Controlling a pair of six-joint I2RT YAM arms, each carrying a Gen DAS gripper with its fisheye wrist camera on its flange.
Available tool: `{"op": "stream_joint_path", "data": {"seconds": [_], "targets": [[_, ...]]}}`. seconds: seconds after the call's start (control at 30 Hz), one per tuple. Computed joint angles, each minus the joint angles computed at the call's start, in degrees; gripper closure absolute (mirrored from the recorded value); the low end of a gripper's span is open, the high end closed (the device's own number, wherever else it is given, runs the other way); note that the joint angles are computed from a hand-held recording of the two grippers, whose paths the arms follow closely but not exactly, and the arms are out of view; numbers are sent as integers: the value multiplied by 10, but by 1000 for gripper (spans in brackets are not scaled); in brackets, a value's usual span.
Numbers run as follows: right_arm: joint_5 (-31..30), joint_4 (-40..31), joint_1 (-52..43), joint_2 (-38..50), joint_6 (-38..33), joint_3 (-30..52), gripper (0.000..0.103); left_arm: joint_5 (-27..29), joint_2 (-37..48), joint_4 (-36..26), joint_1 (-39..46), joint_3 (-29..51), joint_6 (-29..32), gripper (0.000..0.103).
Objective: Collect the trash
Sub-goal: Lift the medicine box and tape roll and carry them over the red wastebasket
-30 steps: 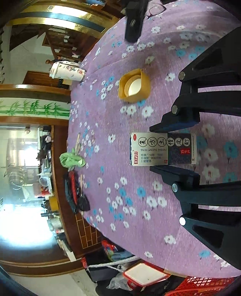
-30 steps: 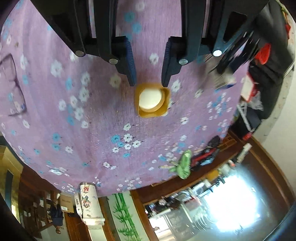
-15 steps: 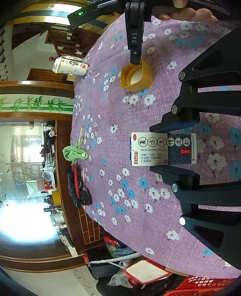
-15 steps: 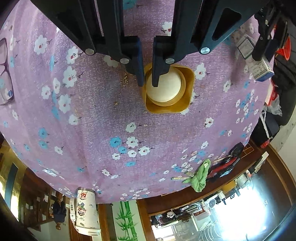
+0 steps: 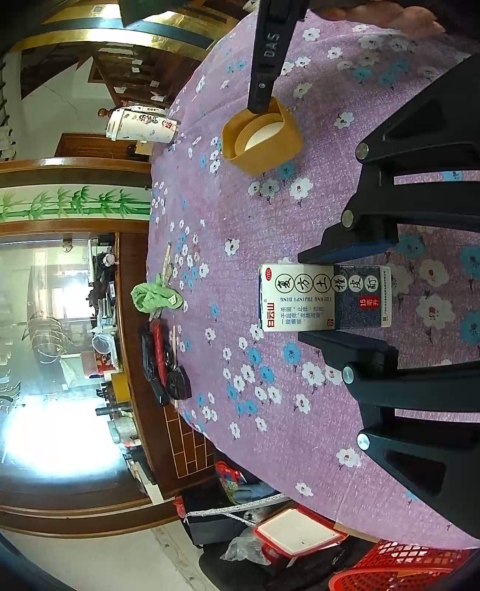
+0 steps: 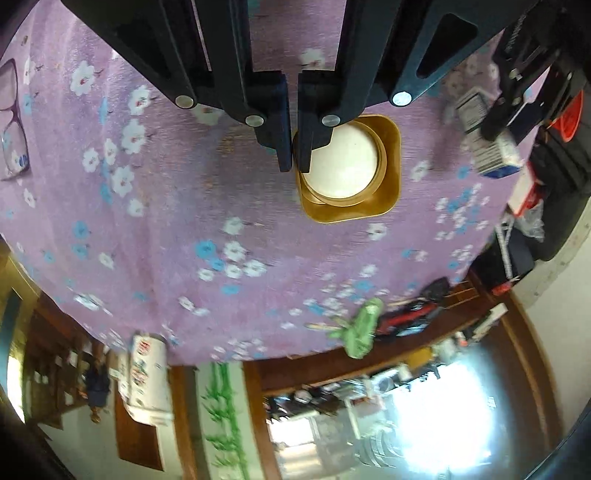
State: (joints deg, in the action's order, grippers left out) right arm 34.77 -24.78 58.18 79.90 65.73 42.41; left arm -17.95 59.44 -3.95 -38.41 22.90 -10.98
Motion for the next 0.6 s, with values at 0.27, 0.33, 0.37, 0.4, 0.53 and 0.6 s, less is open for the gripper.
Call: {"op": "stream_joint_path", "data": {"seconds": [0.27,0.33,0.37,0.4,0.53,0.6], "targets": [[29,0,42,24,-14,29,100,-27,-16,0,-4,-6,-3,70],[27,4,43,28,-16,30,100,-31,-17,0,-5,-6,-4,70],[27,4,44,30,-17,31,100,-33,-17,0,-4,-6,-4,70],[26,5,44,32,-17,32,100,-38,-18,0,-6,-6,-4,70],[28,7,47,34,-21,33,100,-62,-20,2,-16,-8,-4,70],[30,5,50,35,-20,34,100,-63,-21,3,-16,-9,-4,70]]}}
